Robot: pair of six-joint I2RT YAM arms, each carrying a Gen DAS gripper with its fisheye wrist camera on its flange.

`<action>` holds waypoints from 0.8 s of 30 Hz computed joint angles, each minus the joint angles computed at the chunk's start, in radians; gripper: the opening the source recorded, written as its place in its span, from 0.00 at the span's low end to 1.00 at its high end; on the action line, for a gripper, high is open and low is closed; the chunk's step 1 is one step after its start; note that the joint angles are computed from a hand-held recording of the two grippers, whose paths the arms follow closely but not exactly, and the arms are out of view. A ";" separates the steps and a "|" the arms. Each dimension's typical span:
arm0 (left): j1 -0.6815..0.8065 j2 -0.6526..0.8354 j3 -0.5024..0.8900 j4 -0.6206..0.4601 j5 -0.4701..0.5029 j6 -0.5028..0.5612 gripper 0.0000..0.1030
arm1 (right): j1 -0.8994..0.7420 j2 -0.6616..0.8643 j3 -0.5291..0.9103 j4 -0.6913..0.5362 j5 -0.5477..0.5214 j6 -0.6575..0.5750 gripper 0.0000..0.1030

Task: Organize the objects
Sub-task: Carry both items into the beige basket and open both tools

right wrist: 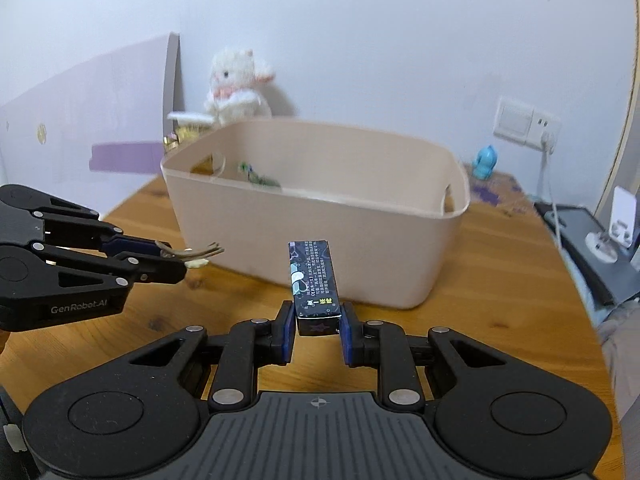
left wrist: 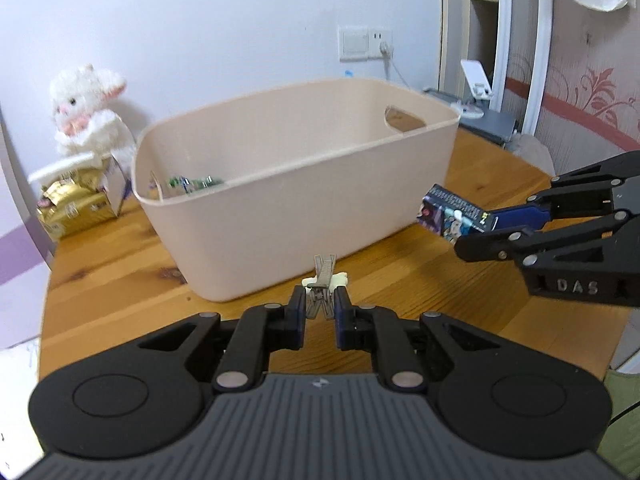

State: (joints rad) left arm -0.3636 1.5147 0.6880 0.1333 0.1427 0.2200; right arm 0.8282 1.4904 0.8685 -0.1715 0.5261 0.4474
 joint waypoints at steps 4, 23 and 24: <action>-0.007 -0.083 -0.022 -0.005 -0.024 -0.007 0.15 | 0.003 -0.071 -0.011 -0.001 0.036 -0.031 0.21; -0.031 0.176 0.361 -0.033 -0.206 -0.126 0.15 | -0.239 0.027 0.136 0.138 -0.052 -0.186 0.21; -0.034 0.205 0.389 -0.041 -0.212 -0.129 0.15 | -0.248 0.046 0.146 0.141 -0.057 -0.192 0.21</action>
